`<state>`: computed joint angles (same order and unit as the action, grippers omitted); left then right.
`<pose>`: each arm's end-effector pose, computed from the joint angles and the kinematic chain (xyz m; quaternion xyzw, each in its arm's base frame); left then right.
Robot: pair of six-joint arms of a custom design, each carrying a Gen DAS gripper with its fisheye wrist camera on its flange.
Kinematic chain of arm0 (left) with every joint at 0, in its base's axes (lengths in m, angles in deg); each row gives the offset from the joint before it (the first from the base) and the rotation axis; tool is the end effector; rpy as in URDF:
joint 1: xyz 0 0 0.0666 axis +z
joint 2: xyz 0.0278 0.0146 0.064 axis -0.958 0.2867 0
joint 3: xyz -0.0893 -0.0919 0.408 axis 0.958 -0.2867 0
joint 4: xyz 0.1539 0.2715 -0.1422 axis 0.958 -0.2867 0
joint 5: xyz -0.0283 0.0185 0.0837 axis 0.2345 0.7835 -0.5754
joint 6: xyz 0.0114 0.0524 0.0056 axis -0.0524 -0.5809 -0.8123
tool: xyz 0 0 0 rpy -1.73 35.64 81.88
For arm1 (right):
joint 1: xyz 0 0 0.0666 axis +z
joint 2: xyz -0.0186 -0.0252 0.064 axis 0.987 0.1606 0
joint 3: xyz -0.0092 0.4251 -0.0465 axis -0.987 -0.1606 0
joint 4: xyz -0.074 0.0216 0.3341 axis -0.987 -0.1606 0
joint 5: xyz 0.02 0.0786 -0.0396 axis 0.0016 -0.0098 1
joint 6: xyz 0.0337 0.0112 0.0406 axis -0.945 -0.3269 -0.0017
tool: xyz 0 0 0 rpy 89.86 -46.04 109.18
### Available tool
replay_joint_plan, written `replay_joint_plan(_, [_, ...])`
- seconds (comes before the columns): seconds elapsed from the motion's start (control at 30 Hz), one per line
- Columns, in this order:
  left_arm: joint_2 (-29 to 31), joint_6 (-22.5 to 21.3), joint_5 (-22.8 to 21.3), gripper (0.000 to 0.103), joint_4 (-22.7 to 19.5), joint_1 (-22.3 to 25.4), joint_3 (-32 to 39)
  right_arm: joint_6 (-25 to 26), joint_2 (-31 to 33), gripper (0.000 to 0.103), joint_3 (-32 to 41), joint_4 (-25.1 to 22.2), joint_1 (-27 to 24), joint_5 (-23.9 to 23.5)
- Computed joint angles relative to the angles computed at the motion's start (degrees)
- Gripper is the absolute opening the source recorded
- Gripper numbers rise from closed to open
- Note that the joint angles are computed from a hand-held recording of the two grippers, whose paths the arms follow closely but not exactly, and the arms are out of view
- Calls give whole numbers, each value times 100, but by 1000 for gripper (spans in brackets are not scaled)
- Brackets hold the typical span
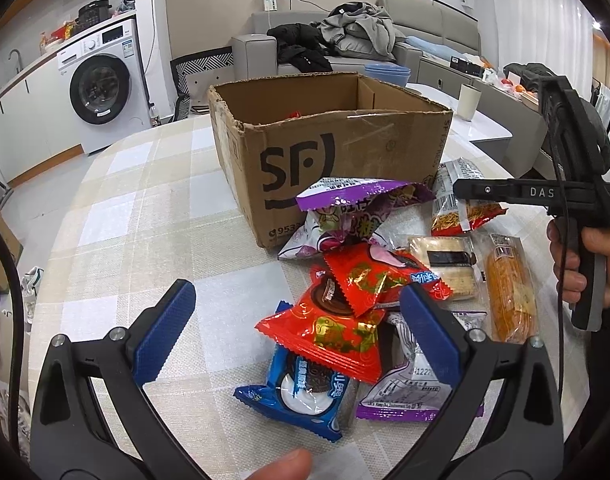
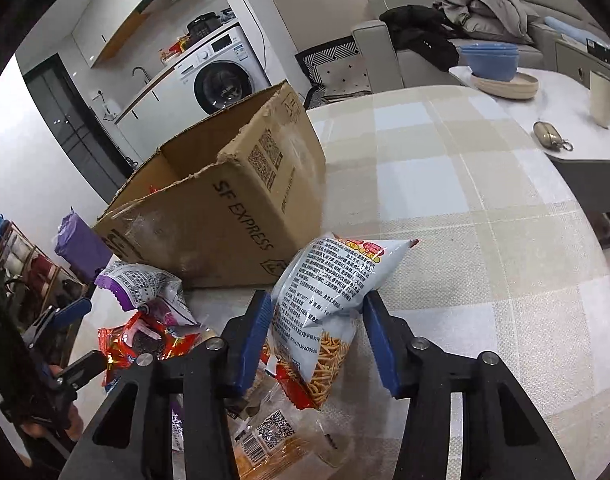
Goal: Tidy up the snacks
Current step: 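Lift the white snack bag up with the right gripper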
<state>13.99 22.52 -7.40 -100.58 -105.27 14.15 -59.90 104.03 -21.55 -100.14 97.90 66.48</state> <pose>0.3360 -0.1997 0.3350 0.0851 0.9159 -0.0472 0.3893 0.4226 0.1388 0.3044 -0.0585 0.9207 0.2096 0.3239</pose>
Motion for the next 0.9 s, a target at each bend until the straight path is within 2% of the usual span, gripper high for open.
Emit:
replay_joint_plan(0.2, [-24, -27, 173, 102, 27, 70, -17, 16, -168, 32, -79, 114, -63, 54])
replay_joint_plan(0.3, [-5, -51, 290, 102, 10, 101, -24, 84, -317, 20, -115, 127, -92, 48])
replay_joint_plan(0.47, [59, -113, 324, 102, -33, 84, -4, 274, -278, 20, -61, -25, -96, 8])
replay_joint_plan(0.53, [79, -135, 328, 102, -42, 67, 8, 248, -279, 23, -72, -35, -123, -61])
replay_joint_plan(0.77, [177, -176, 409, 102, -55, 68, 18, -41, 65, 50, 41, -128, -218, -432])
replay_joint_plan(0.83, [211, -191, 450, 102, -58, 80, 26, -150, 188, 55, 115, -239, -221, -524])
replay_joint_plan(0.9, [235, -202, 476, 102, -37, 89, 22, -316, 242, 58, 92, -85, -263, -682])
